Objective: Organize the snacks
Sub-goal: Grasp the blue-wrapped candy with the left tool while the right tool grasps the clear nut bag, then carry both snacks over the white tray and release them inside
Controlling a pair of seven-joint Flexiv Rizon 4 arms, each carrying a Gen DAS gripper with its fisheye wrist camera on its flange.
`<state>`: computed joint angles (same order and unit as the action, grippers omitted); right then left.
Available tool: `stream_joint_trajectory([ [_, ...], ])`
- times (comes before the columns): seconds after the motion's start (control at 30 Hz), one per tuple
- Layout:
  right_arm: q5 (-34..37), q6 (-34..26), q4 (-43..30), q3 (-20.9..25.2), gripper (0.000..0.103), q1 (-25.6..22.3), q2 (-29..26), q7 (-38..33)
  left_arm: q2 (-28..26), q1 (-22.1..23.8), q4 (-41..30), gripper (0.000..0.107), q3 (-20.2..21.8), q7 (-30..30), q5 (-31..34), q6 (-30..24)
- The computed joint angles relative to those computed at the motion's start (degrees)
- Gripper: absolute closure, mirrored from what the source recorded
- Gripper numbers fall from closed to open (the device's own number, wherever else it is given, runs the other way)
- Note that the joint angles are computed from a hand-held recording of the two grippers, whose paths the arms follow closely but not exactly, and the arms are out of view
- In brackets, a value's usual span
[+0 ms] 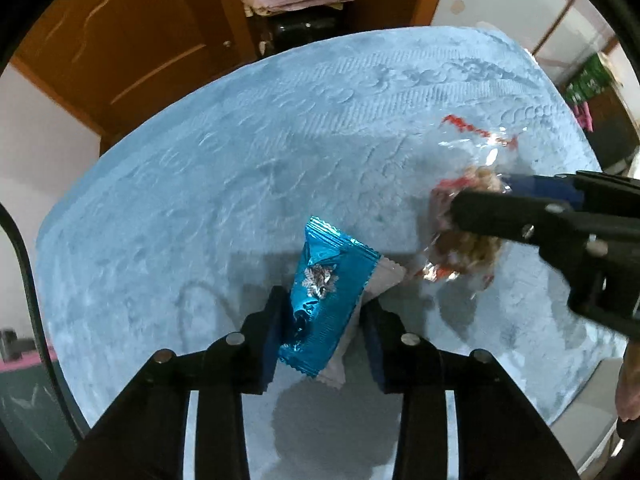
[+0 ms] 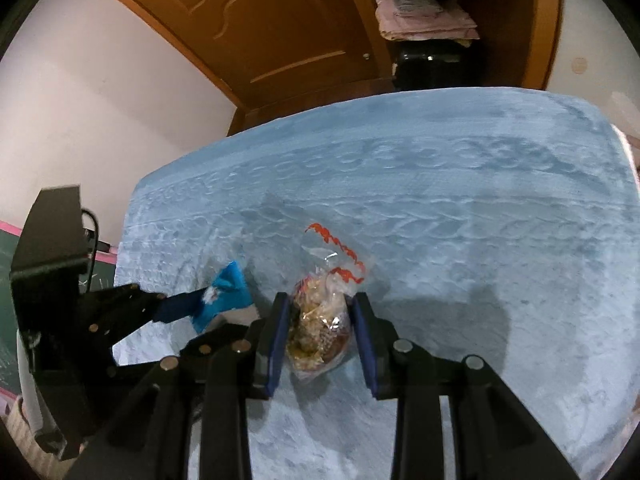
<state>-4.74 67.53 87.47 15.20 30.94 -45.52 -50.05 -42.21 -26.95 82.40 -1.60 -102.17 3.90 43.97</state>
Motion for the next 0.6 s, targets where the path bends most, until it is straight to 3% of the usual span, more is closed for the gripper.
stream_joint_trajectory([
  [0.17, -0.84, 1.18, 5.07, -1.62, 0.071, 1.05, 4.67, 2.41, 6.6, -1.85, 5.82, 0.072, 0.46, -4.0, 1.29, 1.78],
  [0.4, -5.18, 6.57, 16.95, -4.95, 0.071, 4.61, 15.36, 9.39, 18.87, -2.68, 13.64, 0.072, -0.91, -7.79, 3.64, 1.15],
  [0.5, -12.23, 8.43, 24.43, -9.26, 0.071, 8.85, 22.6, 16.53, 25.32, -2.88, 17.98, 0.072, -2.25, -9.39, 4.35, 1.44],
  [0.6, -25.53, 9.18, 33.31, -15.18, 0.071, 14.34, 32.11, 28.42, 32.56, -3.43, 22.55, 0.072, -3.85, -12.3, 5.09, 1.16],
])
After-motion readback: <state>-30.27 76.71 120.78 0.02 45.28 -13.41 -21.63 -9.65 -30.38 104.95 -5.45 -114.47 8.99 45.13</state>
